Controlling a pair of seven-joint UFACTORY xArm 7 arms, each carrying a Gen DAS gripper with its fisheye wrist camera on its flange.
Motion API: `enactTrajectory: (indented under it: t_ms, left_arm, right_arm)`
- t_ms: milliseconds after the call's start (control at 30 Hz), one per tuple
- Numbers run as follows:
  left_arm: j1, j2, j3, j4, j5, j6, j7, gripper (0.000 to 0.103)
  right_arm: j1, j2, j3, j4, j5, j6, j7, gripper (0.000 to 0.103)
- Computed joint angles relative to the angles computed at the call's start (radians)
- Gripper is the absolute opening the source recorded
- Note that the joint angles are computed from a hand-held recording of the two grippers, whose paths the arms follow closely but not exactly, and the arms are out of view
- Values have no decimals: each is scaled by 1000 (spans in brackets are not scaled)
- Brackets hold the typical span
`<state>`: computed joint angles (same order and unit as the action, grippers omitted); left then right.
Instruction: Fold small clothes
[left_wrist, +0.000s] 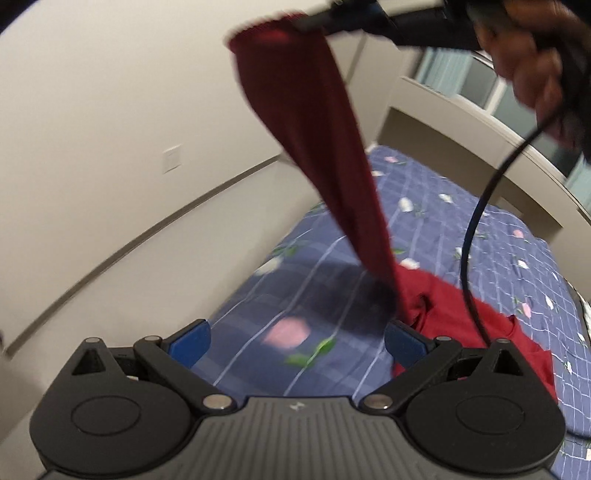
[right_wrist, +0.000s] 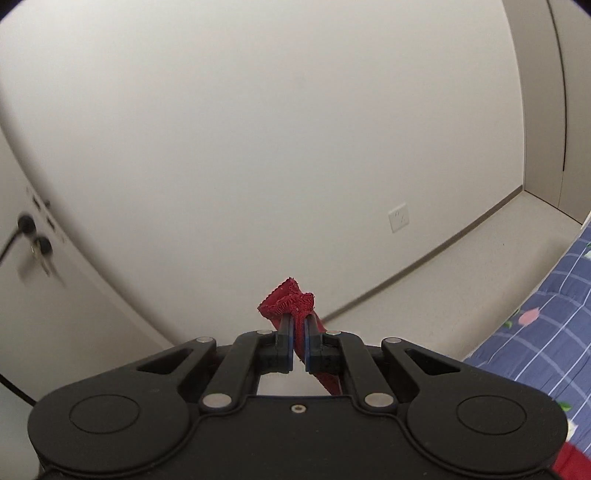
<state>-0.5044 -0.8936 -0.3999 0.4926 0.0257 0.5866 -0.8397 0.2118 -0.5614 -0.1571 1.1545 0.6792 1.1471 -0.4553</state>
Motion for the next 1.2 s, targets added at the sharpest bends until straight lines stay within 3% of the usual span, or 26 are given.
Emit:
enactTrajectory:
  t_ms: [200, 367, 467, 567, 633, 667, 733, 800, 900, 967, 1100, 1200]
  left_arm:
    - [81, 205, -46, 78, 73, -142, -3, 102]
    - [68, 274, -29, 89, 56, -241, -54, 102]
    - [143, 354, -117, 170, 129, -279, -111, 102]
    - [280, 483, -274, 343, 283, -130, -223, 97]
    - [312, 607, -334, 464, 369, -4, -253, 81]
    - [314, 658, -347, 507, 397, 35, -263, 75]
    - [305, 737, -356, 571, 437, 88, -292, 51]
    - [286, 765, -334, 594, 448, 89, -297, 38]
    - [264, 785, -323, 629, 566, 123, -327, 10]
    - [242, 803, -324, 656, 659, 161, -336, 7]
    - [166, 874, -356, 705, 990, 278, -335, 6]
    - [86, 939, -364, 710, 1204, 361, -295, 6]
  right_arm:
    - [-32, 37, -105, 71, 73, 79, -6, 5]
    - [-84, 36, -154, 78, 84, 127, -45, 5]
    - [-111, 39, -167, 59, 103, 130, -58, 5]
    - [-131, 42, -184, 58, 129, 139, -65, 5]
    - [-141, 45, -205, 71, 156, 148, -72, 5]
    - [-145, 48, -215, 83, 167, 156, -73, 5]
    - [-156, 49, -239, 105, 186, 162, -92, 5]
    - [-173, 46, -262, 113, 200, 152, -117, 5]
    - [-216, 0, -296, 74, 214, 90, -148, 5]
    - [-250, -51, -317, 19, 206, 22, -169, 5]
    - [-351, -190, -371, -146, 144, -135, -191, 5]
    - [-436, -254, -438, -258, 64, -181, -153, 5]
